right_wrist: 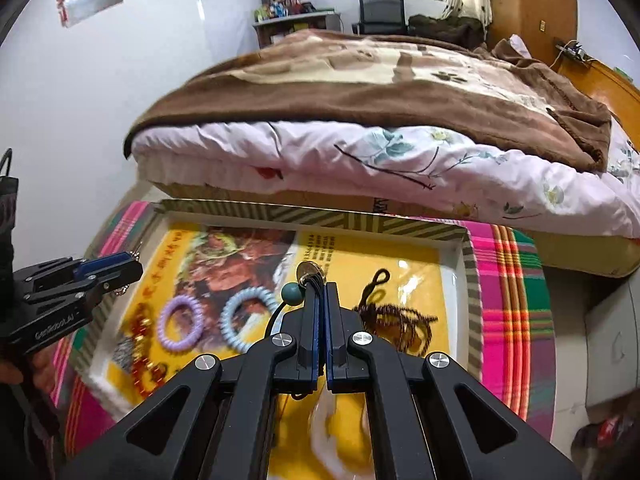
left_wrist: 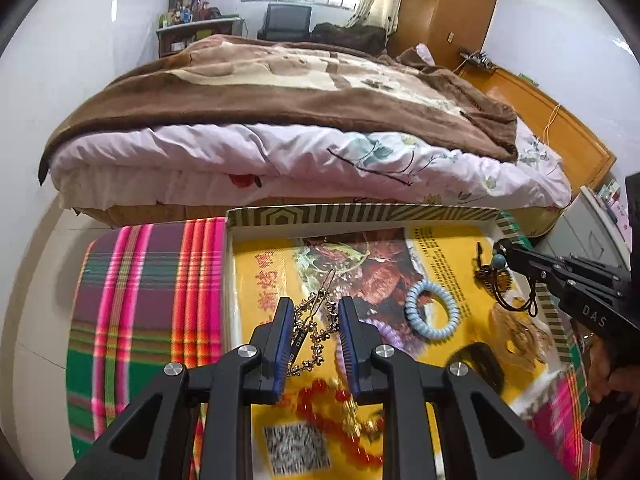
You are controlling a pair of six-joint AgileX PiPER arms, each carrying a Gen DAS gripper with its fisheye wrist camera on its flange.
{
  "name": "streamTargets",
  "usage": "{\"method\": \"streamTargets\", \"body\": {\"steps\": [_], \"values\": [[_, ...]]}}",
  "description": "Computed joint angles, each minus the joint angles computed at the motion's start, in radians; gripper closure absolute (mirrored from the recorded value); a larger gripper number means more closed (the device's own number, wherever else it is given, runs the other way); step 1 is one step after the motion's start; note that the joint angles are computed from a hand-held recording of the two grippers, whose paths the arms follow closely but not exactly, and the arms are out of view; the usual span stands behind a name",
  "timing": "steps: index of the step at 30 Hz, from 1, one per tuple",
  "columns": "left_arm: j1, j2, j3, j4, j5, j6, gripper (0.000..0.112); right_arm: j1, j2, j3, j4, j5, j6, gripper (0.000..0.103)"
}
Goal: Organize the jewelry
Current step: 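Carry the hair clip and cord tie over the yellow box, then open both grippers to drop the clip and cord tie in the box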
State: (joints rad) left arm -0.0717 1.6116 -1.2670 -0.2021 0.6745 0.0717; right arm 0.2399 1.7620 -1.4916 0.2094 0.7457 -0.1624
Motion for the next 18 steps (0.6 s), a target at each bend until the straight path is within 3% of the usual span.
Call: {"method": "streamTargets", "body": {"steps": [6, 18], "values": [[-0.003, 0.101, -0.078, 0.015, 0.006, -0.020, 0.089, 0.004, 0.109, -0.125, -0.028, 0.067, 0.033, 0.102], [-0.027, 0.163, -0.115, 0.068, 0.017, -0.060, 0.089, 0.025, 0.205, -0.227, -0.081, 0.130, 0.069, 0.102]]}}
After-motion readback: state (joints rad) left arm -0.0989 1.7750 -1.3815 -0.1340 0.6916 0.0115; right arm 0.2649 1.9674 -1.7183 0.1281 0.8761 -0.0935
